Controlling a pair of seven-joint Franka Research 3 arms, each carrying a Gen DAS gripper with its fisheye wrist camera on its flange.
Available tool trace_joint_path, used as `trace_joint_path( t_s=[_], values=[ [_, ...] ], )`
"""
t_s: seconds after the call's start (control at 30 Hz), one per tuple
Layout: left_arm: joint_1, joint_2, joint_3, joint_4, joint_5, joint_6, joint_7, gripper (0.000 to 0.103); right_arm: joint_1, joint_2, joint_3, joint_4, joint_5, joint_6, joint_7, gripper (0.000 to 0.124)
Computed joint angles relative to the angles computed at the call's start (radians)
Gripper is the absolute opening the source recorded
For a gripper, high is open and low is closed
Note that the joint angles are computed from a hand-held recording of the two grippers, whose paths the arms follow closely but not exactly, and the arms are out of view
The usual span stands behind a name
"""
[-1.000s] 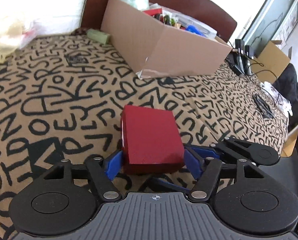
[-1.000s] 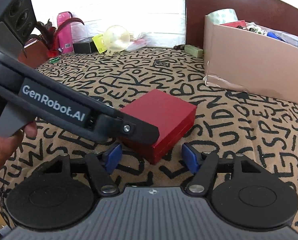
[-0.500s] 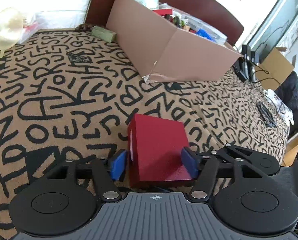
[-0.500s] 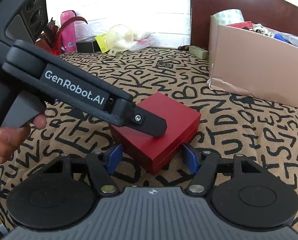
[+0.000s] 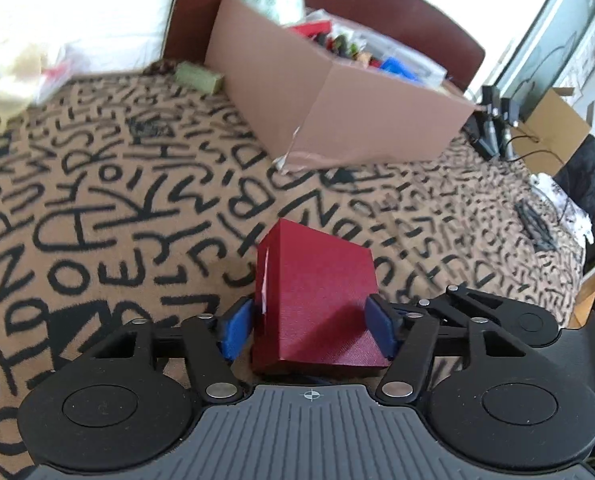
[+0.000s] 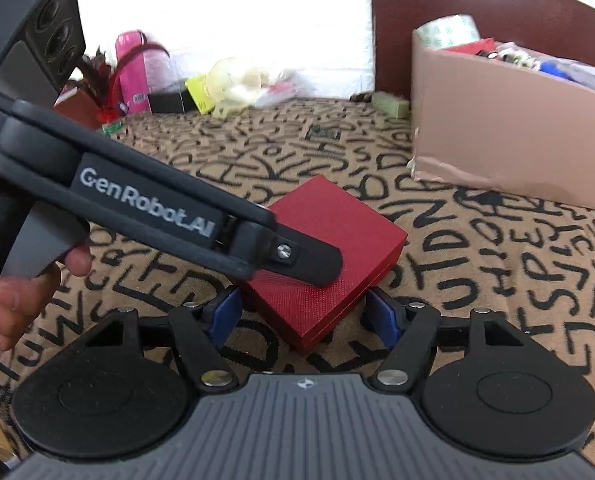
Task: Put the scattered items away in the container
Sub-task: 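Grasp the red box with the left gripper and lift it, then carry the red box into the cardboard box and open the left gripper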
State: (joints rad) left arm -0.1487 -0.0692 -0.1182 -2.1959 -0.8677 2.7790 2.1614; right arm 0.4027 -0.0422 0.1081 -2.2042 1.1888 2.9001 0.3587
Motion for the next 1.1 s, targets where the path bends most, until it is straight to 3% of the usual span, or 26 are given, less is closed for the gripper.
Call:
trace_joint_path(
  t_s=[0.2, 0.37, 0.53, 0.7, 0.77, 0.8, 0.87, 0.9, 0.97, 1.03, 1.1],
  values=[
    [-0.033, -0.001, -0.016, 0.06, -0.003, 0.088, 0.027, 0.068, 0.005, -0.033, -0.018, 0.039, 0.151, 0.051, -0.191, 0.073],
    [-0.028, 0.088, -0.035, 0.219, 0.011, 0.115, 0.028, 0.064, -0.018, 0.01, -0.029, 0.157, 0.267, 0.071, -0.36, 0.073],
    [0.013, 0.234, -0.081, 0.437, 0.119, 0.126, -0.057, 0.064, -0.07, 0.113, -0.026, 0.329, 0.271, 0.056, -0.381, 0.073],
    [0.006, 0.402, -0.073, 0.662, 0.321, 0.129, -0.202, 0.064, -0.126, 0.268, 0.004, 0.529, 0.184, 0.052, -0.349, 0.073],
    [-0.016, 0.468, -0.044, 0.736, 0.417, 0.123, -0.273, 0.075, -0.153, 0.332, 0.021, 0.602, 0.161, 0.037, -0.332, 0.078],
    [-0.043, 0.49, -0.003, 0.762, 0.484, 0.096, -0.346, 0.082, -0.153, 0.359, 0.015, 0.624, 0.097, 0.031, -0.257, 0.081],
    [-0.094, 0.496, 0.074, 0.748, 0.599, 0.086, -0.486, 0.092, -0.14, 0.375, -0.009, 0.621, -0.001, 0.033, -0.136, 0.083],
    [-0.098, 0.488, 0.081, 0.712, 0.621, 0.124, -0.519, 0.092, -0.176, 0.369, 0.031, 0.607, 0.036, 0.035, -0.18, 0.083],
    [-0.061, 0.473, 0.042, 0.657, 0.62, 0.173, -0.519, 0.093, -0.223, 0.355, 0.081, 0.579, 0.118, 0.04, -0.273, 0.083],
    [-0.039, 0.471, 0.02, 0.641, 0.635, 0.169, -0.546, 0.093, -0.239, 0.356, 0.102, 0.571, 0.162, 0.054, -0.319, 0.083],
    [-0.035, 0.475, 0.017, 0.637, 0.665, 0.173, -0.595, 0.096, -0.237, 0.37, 0.096, 0.588, 0.143, 0.036, -0.285, 0.082]
  ],
)
